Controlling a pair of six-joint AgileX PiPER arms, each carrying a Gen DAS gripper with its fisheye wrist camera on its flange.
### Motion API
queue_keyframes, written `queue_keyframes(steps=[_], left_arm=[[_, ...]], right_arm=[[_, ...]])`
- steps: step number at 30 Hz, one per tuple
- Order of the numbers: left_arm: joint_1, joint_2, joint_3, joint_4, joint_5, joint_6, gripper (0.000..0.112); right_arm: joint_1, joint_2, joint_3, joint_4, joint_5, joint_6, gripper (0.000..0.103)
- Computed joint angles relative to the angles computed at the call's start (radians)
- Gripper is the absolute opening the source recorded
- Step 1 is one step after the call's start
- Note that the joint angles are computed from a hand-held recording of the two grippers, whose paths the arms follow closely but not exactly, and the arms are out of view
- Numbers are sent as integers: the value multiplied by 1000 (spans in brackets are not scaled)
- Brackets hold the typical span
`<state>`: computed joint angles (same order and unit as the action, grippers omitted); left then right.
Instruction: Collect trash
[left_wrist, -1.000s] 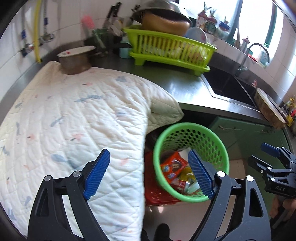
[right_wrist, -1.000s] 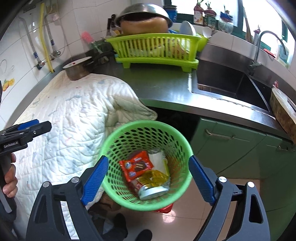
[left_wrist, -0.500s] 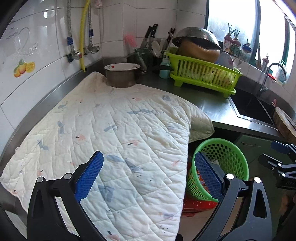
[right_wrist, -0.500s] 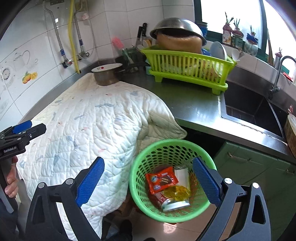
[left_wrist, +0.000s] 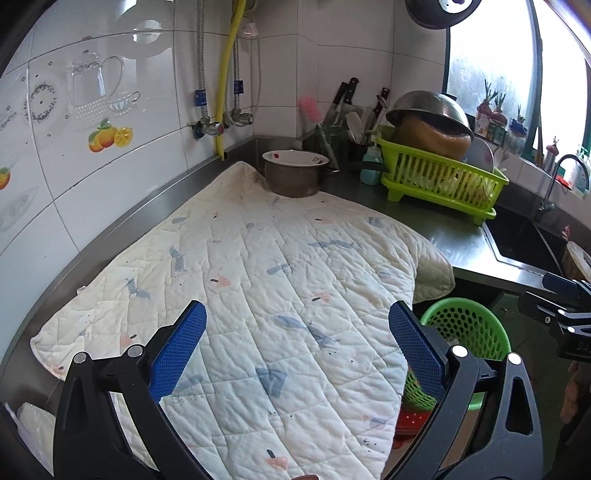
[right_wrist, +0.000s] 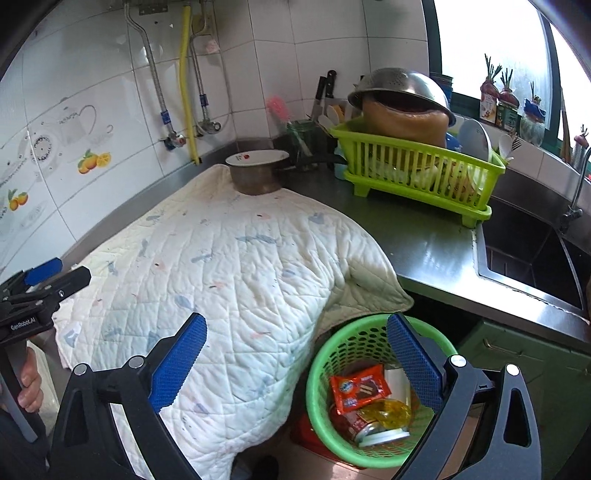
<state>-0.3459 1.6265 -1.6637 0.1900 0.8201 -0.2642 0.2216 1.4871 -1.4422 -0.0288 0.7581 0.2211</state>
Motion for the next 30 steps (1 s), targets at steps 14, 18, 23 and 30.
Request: queue_keyframes(steps=[14, 18, 23, 30], left_arm=[[38, -89, 75, 17, -24, -29, 98], [38, -99, 84, 16, -26, -25, 98], [38, -102, 85, 13, -26, -25, 98], [25, -114, 93, 29, -33, -35, 98]], right_arm=[[52, 1, -34, 1, -4, 8, 95], [56, -5, -33, -3, -4, 15, 96], [59, -9, -32, -4, -5, 17, 96], [65, -18, -38, -8, -4, 19, 96]])
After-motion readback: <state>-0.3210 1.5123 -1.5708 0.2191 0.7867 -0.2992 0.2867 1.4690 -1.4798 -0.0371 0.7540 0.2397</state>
